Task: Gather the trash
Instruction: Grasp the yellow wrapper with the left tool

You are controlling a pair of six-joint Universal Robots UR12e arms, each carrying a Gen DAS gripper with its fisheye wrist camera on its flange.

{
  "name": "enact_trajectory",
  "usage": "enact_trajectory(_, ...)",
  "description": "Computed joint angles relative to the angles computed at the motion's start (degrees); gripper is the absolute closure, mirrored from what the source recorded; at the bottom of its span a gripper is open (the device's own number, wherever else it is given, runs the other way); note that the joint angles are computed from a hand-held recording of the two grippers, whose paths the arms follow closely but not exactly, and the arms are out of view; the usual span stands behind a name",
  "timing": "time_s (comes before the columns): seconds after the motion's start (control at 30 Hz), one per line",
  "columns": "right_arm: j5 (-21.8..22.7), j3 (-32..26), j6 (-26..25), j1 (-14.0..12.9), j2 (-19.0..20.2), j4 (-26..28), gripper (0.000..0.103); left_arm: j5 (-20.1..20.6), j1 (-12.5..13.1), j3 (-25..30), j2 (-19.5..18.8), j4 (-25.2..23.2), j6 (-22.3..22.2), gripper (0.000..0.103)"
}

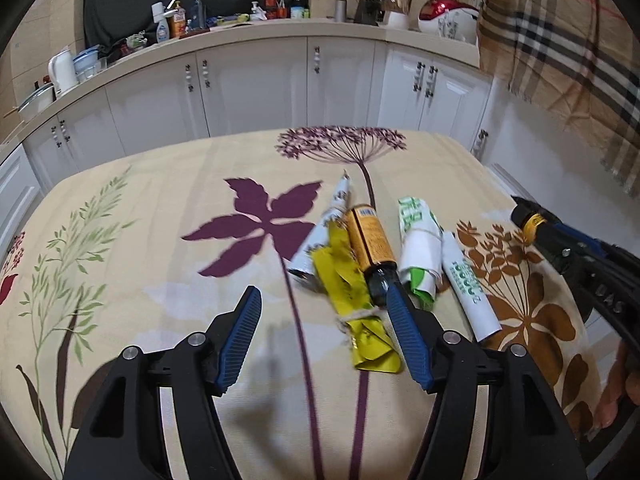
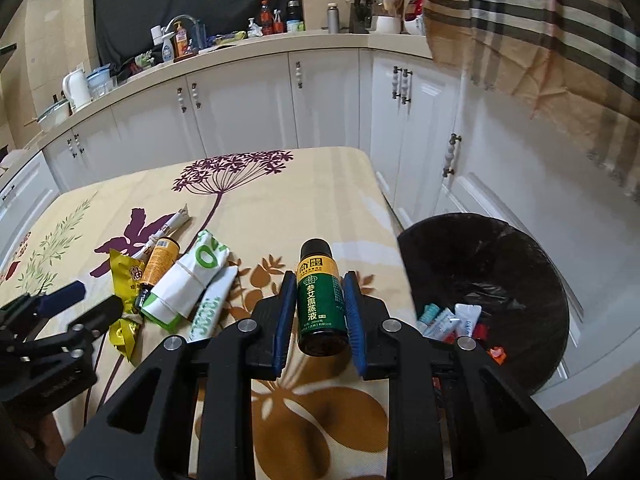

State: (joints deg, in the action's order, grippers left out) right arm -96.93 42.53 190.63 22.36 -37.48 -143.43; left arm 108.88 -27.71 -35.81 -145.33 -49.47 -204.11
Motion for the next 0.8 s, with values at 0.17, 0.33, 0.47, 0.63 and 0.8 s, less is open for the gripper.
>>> enact_trajectory(0.17, 0.2, 2.7, 0.8, -0.4, -1.3, -1.6, 0.079, -1.6, 0.0, 2.0, -1.1, -2.7, 0.3, 0.055)
enact_trajectory(0.33, 0.4, 4.1, 1.2, -0.6, -2.0, -2.7, 0.079, -3.1, 0.0, 1.9, -1.2, -2.8, 1.5, 0.079)
enact_trajectory(0.47, 0.6, 4.6, 1.2, -0.5, -2.3, -3.5, 0.079, -3.3, 0.0, 0.2, -0.3, -1.1, 1.4, 0.08)
enact_trajectory(0.63, 0.8, 5.4, 1.1, -0.4, -2.7, -4.9, 0.079, -2.4, -0.1, -2.2, 1.0, 0.7, 0.9, 0.08)
enact_trajectory(0.8, 0.1, 6.0, 1.1, -0.4, -3.1, -6.4, 0.08, -0.7, -0.4, -3.4, 1.9, 3.0, 1.6, 0.08)
